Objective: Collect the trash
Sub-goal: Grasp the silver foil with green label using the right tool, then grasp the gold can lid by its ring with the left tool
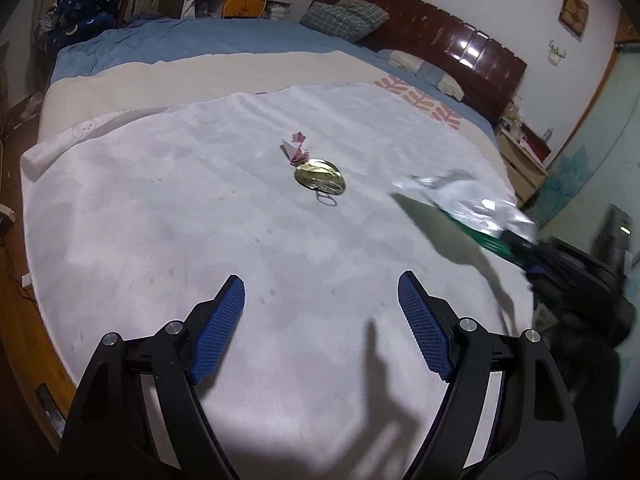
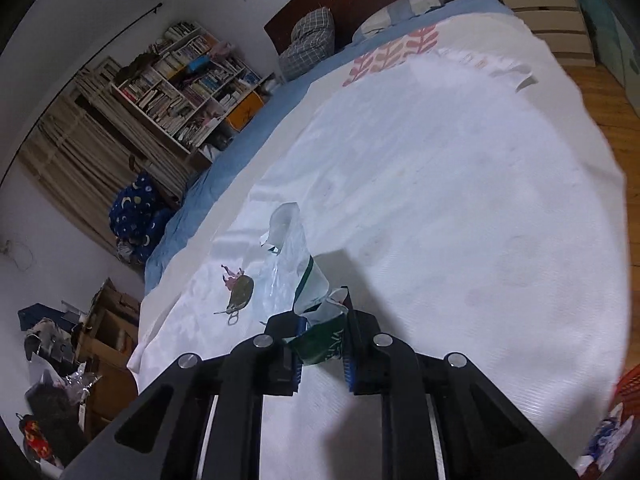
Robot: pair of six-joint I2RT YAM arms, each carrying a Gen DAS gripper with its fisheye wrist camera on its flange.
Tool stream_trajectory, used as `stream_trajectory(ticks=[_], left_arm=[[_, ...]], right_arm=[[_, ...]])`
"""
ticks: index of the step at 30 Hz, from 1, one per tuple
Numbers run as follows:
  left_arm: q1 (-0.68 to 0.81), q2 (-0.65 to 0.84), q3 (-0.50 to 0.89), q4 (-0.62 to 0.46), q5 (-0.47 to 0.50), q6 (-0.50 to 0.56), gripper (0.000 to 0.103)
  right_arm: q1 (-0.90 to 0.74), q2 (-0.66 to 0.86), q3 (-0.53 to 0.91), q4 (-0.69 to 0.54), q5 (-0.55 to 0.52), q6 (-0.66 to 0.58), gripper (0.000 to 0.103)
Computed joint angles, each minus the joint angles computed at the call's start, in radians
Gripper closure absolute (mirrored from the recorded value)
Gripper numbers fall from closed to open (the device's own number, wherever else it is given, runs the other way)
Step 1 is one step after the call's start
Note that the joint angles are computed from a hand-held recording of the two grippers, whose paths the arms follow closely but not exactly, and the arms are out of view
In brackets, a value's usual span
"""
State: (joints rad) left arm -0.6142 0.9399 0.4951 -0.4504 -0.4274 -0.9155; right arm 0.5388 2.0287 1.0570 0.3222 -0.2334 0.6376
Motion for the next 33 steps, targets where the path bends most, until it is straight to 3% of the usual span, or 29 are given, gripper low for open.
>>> stream_trajectory(ticks=[8, 13, 22, 28, 29, 32, 33], left_arm=[[0.243, 0.208, 0.116, 0.117, 0.174, 0.171, 0.020], [0.336, 0.344, 0.156, 0.194, 0.297, 0.136, 0.020], [0.355, 0.547, 0.322, 0.145, 0.221, 0.126, 0.020], [0.346, 0.662, 0.419, 0.089, 0.160, 0.129, 0.020], [0.336, 0.669, 0.423, 0.089, 0.146, 0.128, 0.024], [0.335, 0.680, 0.426, 0.100, 0.152, 0.154, 0.079], [0.337, 0.674, 0.417, 0.110, 0.160, 0.156, 0.083]], right_arm=[[-0.069, -0.154, -0.124, -0.067, -0.074, -0.108, 0.086], [-0.119, -0.209, -0.179, -0.076, -0.118, -0.168, 0.086], [-0.181, -0.214, -0.202, -0.075, -0.166, -0.232, 0.086], [-0.249, -0.221, -0.215, -0.053, -0.225, -0.205, 0.085], [-0.258, -0.223, -0.220, -0.045, -0.234, -0.196, 0.085], [-0.270, -0.236, -0.230, -0.041, -0.244, -0.179, 0.084], [-0.274, -0.242, -0.236, -0.040, -0.248, -0.178, 0.084]])
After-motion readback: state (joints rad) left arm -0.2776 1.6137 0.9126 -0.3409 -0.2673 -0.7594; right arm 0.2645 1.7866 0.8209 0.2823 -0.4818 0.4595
